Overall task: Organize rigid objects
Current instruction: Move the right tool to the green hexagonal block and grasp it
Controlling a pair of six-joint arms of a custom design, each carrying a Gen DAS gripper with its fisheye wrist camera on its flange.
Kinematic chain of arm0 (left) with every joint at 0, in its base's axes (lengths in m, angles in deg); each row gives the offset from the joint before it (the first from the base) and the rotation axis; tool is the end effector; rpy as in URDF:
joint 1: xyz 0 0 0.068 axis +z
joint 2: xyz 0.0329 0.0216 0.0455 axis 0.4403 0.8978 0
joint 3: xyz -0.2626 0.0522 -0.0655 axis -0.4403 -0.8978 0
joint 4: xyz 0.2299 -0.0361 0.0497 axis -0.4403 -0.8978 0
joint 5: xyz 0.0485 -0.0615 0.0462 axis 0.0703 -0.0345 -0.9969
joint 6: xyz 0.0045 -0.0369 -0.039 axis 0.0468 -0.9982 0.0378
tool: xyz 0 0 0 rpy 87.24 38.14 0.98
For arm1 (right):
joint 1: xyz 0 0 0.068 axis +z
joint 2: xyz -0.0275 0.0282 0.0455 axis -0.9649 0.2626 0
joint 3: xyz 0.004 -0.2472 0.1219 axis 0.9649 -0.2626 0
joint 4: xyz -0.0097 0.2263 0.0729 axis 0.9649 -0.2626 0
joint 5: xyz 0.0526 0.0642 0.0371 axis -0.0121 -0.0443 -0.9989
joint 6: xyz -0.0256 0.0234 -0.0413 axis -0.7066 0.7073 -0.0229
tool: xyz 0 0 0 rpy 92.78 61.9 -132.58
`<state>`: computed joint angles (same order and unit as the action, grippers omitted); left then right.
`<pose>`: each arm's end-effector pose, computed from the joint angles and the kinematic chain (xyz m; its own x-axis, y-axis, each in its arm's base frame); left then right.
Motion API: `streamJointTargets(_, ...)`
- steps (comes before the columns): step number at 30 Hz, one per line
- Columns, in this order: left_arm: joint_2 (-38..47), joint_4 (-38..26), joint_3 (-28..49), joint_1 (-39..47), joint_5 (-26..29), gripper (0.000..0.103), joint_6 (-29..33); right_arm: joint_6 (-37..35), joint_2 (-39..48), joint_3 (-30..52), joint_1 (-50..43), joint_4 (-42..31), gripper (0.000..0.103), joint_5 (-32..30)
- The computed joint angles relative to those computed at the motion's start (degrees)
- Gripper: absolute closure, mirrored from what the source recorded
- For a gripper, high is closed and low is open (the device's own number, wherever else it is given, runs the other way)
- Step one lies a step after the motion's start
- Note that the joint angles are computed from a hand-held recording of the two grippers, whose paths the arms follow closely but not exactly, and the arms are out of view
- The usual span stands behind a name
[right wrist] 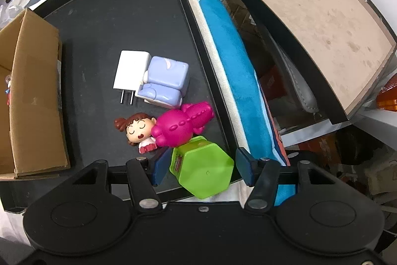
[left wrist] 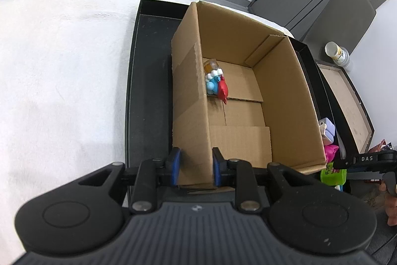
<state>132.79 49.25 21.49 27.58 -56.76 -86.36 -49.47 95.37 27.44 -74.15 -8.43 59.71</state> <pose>0.1721 0.0017 0.0303 -0.6701 -0.6375 -0.3801 -0.5128 0.7679 -0.3838 0.3331 0.0039 0.0584 -0.8939 -0.4114 -0.1780 -0.4056 0.9114 -0.0695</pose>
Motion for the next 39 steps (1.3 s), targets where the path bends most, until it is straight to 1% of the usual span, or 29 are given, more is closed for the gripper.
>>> streamJointTargets(3, 0.0, 0.1, 0.0, 0.0, 0.0, 0.078, 0.1, 0.2, 0.4, 0.6, 0.1, -0.7, 0.045, -0.4)
streamJointTargets(8, 0.0, 0.0, 0.0, 0.0, 0.0, 0.078, 0.0, 0.8, 2.4, 2.0, 0.6, -1.4, 0.045, 0.9)
streamJointTargets(12, 0.0, -0.1, 0.0, 0.0, 0.0, 0.078, 0.0, -0.7, 3.0, 1.3, 1.7, -1.1, 0.051, 1.4)
streamJointTargets(15, 0.4, 0.5, -0.1, -0.1, 0.0, 0.078, -0.1, -1.9, 1.8, -0.8, 1.9, 1.0, 0.052, 1.1)
streamJointTargets(19, 0.4, 0.4, -0.1, -0.1, 0.0, 0.078, 0.0, -1.9, 0.6, -0.5, 0.9, 0.0, 0.053, -0.8)
streamJointTargets(22, 0.5, 0.6, -0.1, 0.0, 0.1, 0.078, 0.1, -3.3, -0.7, -0.7, 0.9, -1.1, 0.053, -1.4)
streamJointTargets(25, 0.8, 1.2, -0.3, 0.2, 0.3, 0.078, -0.2, -4.8, -2.6, -1.8, 1.3, -0.7, 0.053, -1.9)
streamJointTargets(29, 0.1, -0.1, 0.0, 0.3, 0.4, 0.078, -0.2, -6.5, -5.7, -3.6, 2.0, -0.7, 0.053, -3.5)
streamJointTargets(39, 0.4, 0.8, -0.3, 0.0, 0.1, 0.078, -1.4, -7.7, -9.4, -4.8, 2.1, -1.2, 0.053, -6.5)
